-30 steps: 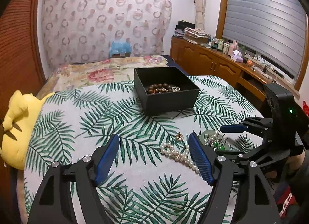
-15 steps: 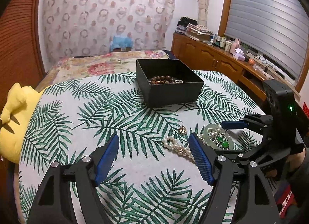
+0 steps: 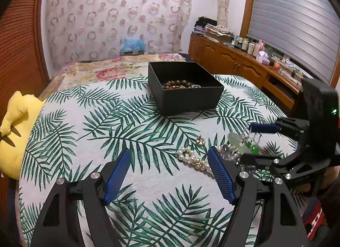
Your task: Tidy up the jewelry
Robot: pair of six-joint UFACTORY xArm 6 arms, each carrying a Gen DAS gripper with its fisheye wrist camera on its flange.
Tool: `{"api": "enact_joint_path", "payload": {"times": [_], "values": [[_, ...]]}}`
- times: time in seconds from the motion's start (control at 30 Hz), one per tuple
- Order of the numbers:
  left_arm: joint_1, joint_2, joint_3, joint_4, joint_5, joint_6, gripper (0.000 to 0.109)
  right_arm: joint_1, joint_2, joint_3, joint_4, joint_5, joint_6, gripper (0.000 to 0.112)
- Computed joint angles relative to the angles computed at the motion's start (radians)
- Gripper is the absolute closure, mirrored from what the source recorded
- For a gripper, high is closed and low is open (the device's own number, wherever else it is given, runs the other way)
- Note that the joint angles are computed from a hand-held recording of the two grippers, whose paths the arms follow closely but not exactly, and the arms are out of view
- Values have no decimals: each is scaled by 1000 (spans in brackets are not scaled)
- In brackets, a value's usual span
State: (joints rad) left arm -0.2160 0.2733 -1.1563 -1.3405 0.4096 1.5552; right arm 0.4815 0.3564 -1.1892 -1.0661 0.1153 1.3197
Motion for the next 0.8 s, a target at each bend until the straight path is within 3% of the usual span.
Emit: {"api": "enact_joint_path", "payload": {"times": [0.1,0.27,0.4,0.6,0.8], "values": [[-2,2,0,10,-3,-7,37,0,-12,-5,-66,18,58,30],[-5,1,2,13,-6,-7,37,-1,-25,1,-52,34,30,30],[-5,1,2,13,-6,-7,37,4,-24,11,-6,33,-18,30],[-8,4,1,20,-10,-11,37,18,9,22,187,12,-197,29],[-8,4,3,19,-11,-9,37,17,10,33,200,5,-200,28]]}}
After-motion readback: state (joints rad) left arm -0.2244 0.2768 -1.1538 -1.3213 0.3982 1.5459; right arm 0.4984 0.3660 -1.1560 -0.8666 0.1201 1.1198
